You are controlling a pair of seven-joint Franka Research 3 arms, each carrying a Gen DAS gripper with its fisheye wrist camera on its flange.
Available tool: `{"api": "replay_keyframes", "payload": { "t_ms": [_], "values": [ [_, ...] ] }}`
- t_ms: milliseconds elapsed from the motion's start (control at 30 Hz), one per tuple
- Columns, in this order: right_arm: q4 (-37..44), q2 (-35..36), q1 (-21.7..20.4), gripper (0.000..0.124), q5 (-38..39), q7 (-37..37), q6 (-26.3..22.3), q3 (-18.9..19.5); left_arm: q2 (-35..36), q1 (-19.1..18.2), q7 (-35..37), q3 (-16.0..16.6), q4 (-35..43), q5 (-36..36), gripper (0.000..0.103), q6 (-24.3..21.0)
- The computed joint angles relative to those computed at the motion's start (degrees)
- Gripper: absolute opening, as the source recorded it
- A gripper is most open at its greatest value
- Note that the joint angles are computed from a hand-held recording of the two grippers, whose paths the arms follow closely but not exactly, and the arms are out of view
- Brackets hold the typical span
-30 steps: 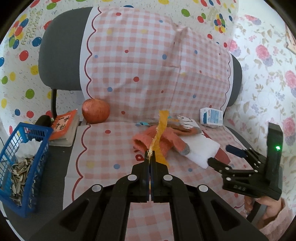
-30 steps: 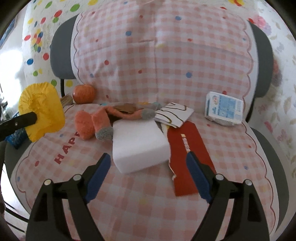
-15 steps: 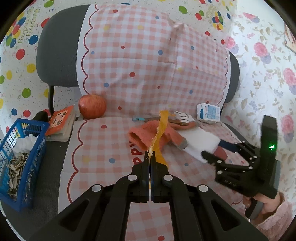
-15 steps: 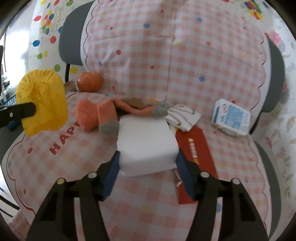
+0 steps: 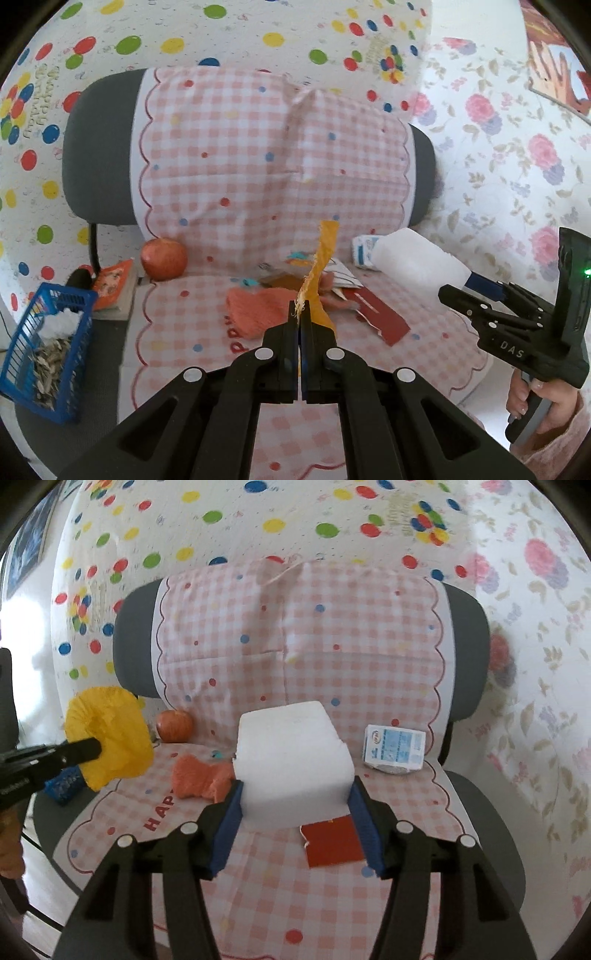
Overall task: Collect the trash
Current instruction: 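Carry the foam block and yellow strip over the pink bin with both tools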
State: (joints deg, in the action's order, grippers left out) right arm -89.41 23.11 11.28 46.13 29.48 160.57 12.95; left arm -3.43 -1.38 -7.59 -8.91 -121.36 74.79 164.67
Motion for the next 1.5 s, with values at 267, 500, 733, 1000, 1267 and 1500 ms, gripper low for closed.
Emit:
{"api": "replay_keyframes", "payload": {
  "t_ms": [267,500,733,1000,1267,1500],
  "values": [
    [-9.2,-5.3,-1.6,0.058,6.4,-3.7,3.5,-0.1,4.6,-3.9,3.2,-1.3,2.3,1.2,0.001,0.3],
    [-19.2,-11.5,-1.7,0.059,9.6,-4.6,8.7,-2.6,9.9,-8.0,5.9,-0.6,5.5,-0.2,0.001,3.9],
    [-27.6,-17.2,-1.4,0.06,8.7,-1.3,11.4,-6.5,15.6,-11.6,18.0,-0.3,8.6,-9.8,0.001,9.7],
    [-36.8,-23.2,-1.7,0.061,1.1,7.2,15.0,-10.9,21.8,-10.8,39.0,-6.1,12.5,-27.7,0.001,12.6],
    [-42.7,-26.7,-3.0,0.063,-6.1,15.8,15.4,-14.2,26.7,-11.5,52.0,-10.2,16.7,-37.1,0.001,12.9],
    [-42.1,-26.0,-2.9,0.065,-3.5,13.8,14.4,-16.0,29.7,-13.7,59.1,-10.0,20.6,-42.8,0.002,10.6]
  ]
}}
